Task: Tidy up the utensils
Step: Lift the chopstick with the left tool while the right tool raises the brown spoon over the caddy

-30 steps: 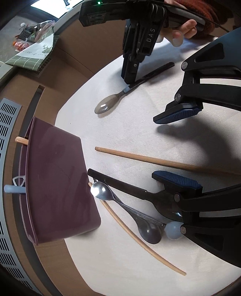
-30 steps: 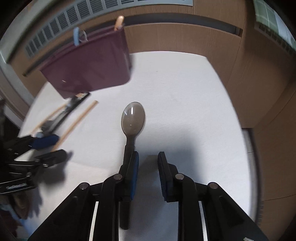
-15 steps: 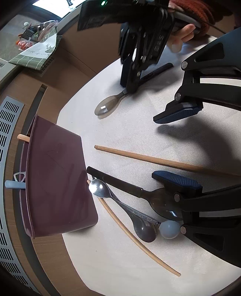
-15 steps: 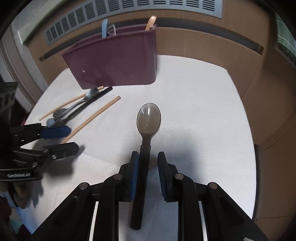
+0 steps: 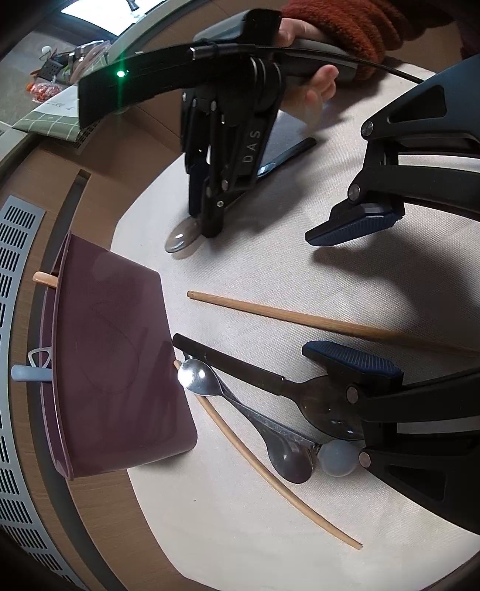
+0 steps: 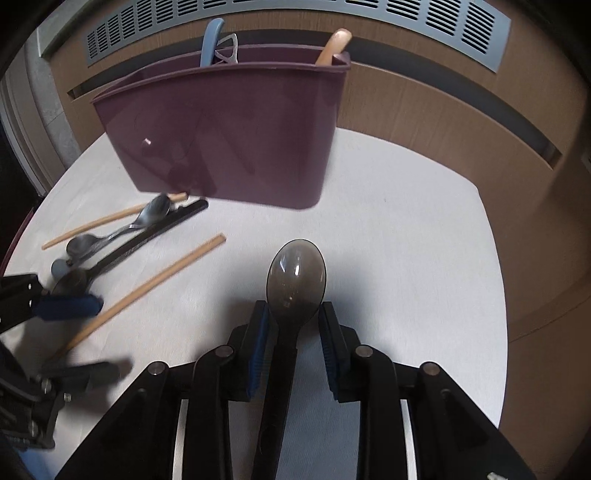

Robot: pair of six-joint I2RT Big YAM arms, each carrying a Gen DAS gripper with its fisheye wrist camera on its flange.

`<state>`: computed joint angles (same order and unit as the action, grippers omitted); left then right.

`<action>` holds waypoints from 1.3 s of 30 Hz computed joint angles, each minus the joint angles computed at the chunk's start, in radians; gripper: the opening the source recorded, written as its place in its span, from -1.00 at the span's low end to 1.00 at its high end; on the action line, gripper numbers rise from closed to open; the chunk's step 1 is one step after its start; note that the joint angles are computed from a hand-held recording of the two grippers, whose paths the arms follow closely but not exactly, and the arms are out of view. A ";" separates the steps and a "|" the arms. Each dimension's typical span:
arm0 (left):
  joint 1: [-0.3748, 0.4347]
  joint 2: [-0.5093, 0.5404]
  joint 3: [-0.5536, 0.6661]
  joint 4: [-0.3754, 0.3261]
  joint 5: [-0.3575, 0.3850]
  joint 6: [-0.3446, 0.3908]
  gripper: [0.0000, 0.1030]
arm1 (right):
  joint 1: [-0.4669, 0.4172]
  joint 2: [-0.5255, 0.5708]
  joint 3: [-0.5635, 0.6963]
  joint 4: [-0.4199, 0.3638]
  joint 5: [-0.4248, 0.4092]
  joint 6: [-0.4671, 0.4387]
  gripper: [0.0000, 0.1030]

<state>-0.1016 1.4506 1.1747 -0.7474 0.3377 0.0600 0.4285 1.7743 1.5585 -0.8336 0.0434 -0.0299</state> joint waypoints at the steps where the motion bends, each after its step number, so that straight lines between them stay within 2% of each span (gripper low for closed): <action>1: -0.005 0.006 0.012 -0.018 -0.010 0.004 0.05 | 0.000 -0.003 -0.003 0.005 0.006 0.001 -0.54; 4: -0.023 0.043 0.070 -0.074 -0.052 0.018 0.03 | 0.002 -0.055 -0.068 0.087 0.044 0.005 -0.54; 5: -0.033 0.059 0.093 -0.087 -0.080 0.019 -0.12 | 0.002 -0.074 -0.088 0.103 0.046 0.007 -0.54; 6: -0.045 0.079 0.120 -0.096 -0.126 0.021 -0.38 | -0.002 -0.103 -0.118 0.128 0.041 0.009 -0.54; 8: -0.063 0.120 0.172 -0.109 -0.188 0.023 -0.61 | -0.009 -0.144 -0.158 0.154 0.030 0.013 -0.54; 10: -0.078 0.150 0.210 -0.119 -0.216 0.030 -0.72 | -0.020 -0.176 -0.187 0.176 0.025 0.019 -0.54; 12: -0.088 0.154 0.217 -0.118 -0.230 0.023 -0.86 | -0.026 -0.210 -0.217 0.192 0.028 0.027 -0.54; 14: -0.083 0.138 0.206 -0.121 -0.189 -0.016 -0.89 | -0.036 -0.225 -0.226 0.200 0.018 0.044 -0.54; 18: -0.031 -0.009 0.097 -0.002 -0.040 -0.140 -0.89 | -0.054 -0.273 -0.245 0.207 -0.013 0.068 -0.54; 21: 0.003 -0.096 0.048 0.076 -0.006 -0.197 -0.89 | -0.036 -0.296 -0.244 0.215 0.003 0.068 -0.54; 25: 0.031 -0.173 0.021 0.146 -0.025 -0.231 -0.89 | -0.007 -0.321 -0.240 0.247 0.046 0.066 -0.61; 26: 0.037 -0.180 0.038 0.168 -0.027 -0.249 -0.89 | 0.000 -0.327 -0.237 0.249 0.052 0.073 -1.00; 28: 0.054 -0.206 0.051 0.246 -0.016 -0.281 -0.89 | 0.003 -0.338 -0.222 0.266 0.032 0.085 -0.98; 31: 0.058 -0.236 0.066 0.450 -0.076 -0.318 -0.89 | 0.005 -0.336 -0.153 0.283 0.018 0.091 -0.98; 33: 0.063 -0.226 0.088 0.553 -0.114 -0.317 -0.89 | 0.002 -0.319 -0.083 0.285 -0.002 0.086 -0.98; 34: 0.061 -0.212 0.106 0.582 -0.152 -0.310 -0.89 | 0.000 -0.304 -0.043 0.279 -0.011 0.081 -0.98; 37: 0.090 -0.161 0.162 0.549 -0.111 -0.335 -0.89 | -0.018 -0.238 0.078 0.201 -0.077 0.038 -0.96; 39: 0.105 -0.151 0.148 0.540 -0.096 -0.341 -0.89 | -0.048 -0.189 0.123 0.107 -0.195 -0.004 -0.93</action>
<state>0.0035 1.3000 1.3226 -0.2077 0.2414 -0.2813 0.3801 1.5858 1.6818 -0.7270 -0.1516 -0.0337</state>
